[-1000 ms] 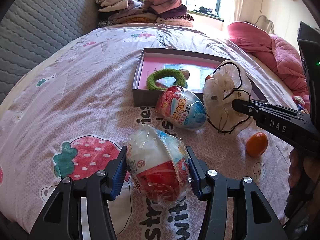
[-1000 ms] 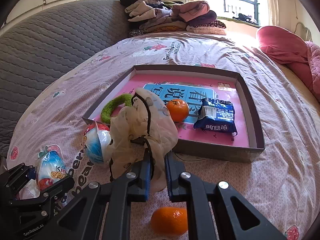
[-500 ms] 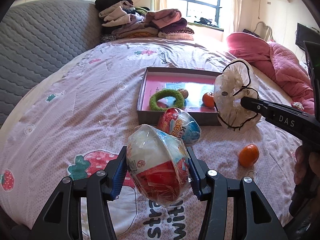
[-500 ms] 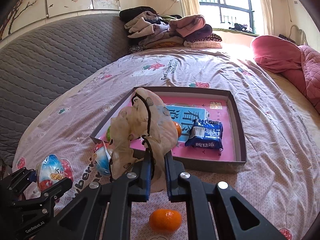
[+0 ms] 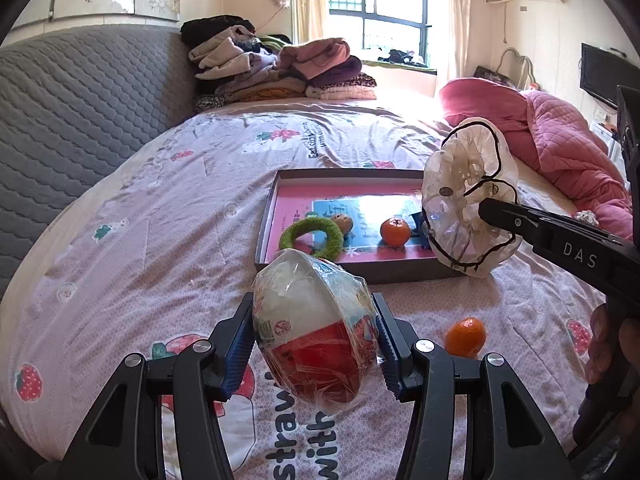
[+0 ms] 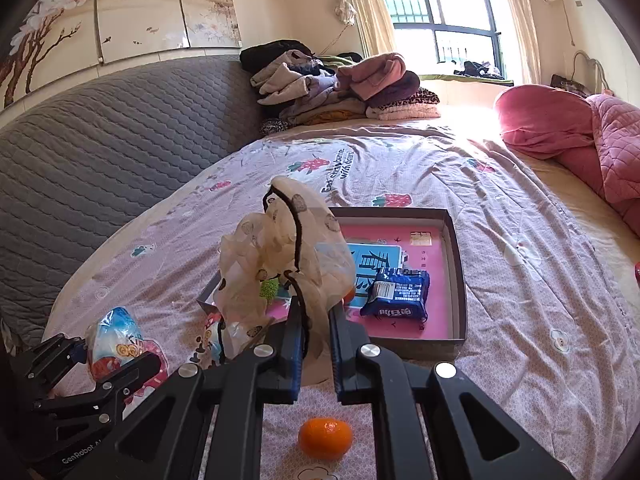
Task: Organize objects
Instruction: 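Carry the Kinder egg with the left tool over the tray while the right tool carries the lace bag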
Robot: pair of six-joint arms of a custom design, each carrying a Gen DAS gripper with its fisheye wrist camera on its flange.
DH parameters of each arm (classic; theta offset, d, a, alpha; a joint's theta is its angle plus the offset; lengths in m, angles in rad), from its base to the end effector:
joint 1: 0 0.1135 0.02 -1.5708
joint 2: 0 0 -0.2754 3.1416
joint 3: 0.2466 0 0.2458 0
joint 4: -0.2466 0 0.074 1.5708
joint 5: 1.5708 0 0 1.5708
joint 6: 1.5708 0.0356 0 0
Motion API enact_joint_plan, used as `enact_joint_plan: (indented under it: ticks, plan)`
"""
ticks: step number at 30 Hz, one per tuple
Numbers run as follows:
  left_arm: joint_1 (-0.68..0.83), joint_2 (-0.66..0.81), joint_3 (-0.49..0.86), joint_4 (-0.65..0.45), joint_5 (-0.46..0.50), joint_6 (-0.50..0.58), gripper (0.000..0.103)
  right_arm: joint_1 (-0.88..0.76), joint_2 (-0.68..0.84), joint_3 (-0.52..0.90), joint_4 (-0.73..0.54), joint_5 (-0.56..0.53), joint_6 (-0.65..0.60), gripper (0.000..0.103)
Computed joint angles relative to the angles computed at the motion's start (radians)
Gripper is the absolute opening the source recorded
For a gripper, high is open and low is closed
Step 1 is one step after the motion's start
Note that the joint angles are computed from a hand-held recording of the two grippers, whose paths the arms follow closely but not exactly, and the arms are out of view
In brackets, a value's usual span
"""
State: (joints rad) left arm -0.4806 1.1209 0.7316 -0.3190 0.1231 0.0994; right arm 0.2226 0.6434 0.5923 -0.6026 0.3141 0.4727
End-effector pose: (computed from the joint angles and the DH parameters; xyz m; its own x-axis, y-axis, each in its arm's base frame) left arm 0.1989 -0.1086 0.2554 -0.5203 0.3823 -0.7636 0.5961 0.8029 -0.0041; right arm 0.1257 0.0172 0.2609 -0.5148 0.3275 -0.7923 0.2961 0.9352 0.1942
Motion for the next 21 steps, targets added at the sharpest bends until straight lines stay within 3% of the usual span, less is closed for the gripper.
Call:
enact_joint_plan:
  ticks: [21]
  plan:
    - [-0.081,0.107,0.129,0.039,-0.041,-0.017,0.056,-0.093,-0.003,0.104,-0.021,-0.039,-0.106,0.012]
